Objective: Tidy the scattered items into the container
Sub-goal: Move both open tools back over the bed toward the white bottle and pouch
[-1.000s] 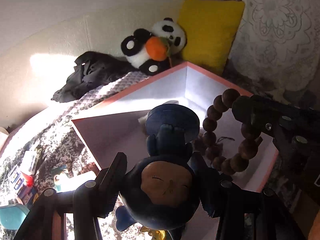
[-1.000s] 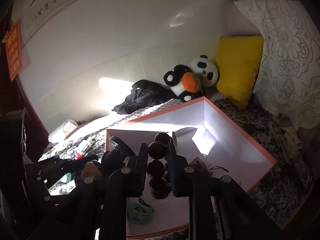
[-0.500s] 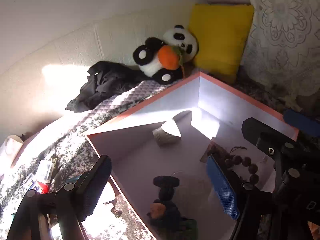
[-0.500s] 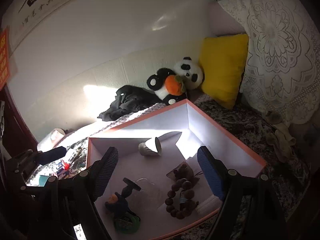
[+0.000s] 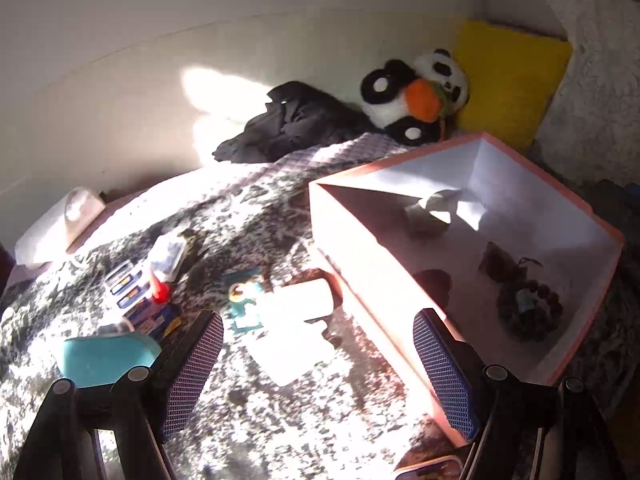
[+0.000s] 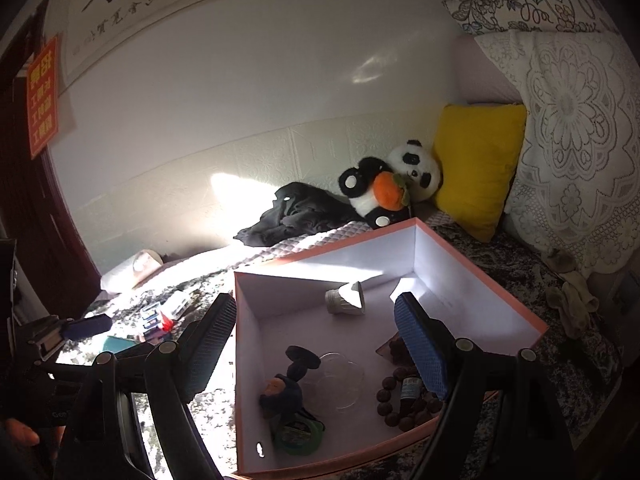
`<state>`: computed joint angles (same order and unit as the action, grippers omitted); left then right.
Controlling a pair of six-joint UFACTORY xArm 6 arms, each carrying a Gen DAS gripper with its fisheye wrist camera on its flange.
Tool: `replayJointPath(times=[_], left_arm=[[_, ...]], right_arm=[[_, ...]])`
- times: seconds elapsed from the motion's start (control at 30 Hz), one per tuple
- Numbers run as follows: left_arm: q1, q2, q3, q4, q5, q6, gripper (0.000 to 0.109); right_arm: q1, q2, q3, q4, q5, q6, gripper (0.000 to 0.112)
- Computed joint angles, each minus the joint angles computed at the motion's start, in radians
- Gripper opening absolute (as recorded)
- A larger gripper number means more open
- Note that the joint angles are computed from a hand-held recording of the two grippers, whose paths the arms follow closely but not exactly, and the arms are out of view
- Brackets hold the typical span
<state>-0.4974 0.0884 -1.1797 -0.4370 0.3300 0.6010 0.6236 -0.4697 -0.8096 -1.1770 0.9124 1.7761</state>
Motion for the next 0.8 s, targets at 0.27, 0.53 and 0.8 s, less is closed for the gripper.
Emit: replayJointPath(times=[0.27, 0.53, 0.8], left_arm=[[0.204, 0.002, 0.115, -0.025, -0.058, 0.049, 0.082], [0.328, 0.135, 0.093, -0.045, -0.066, 0.058, 0.082], [0.343, 0.273, 0.029, 0.056, -0.082, -0.024, 0.082]], right_arm=[[0.086, 0.303, -0.225, 0.056, -0.075, -0.102, 0.085], [0.107, 0.598, -0.415, 0.232, -0.163, -0.263, 0.085], [0.036, 0.784, -0.523, 0.450, -0.247, -0.396, 0.085]])
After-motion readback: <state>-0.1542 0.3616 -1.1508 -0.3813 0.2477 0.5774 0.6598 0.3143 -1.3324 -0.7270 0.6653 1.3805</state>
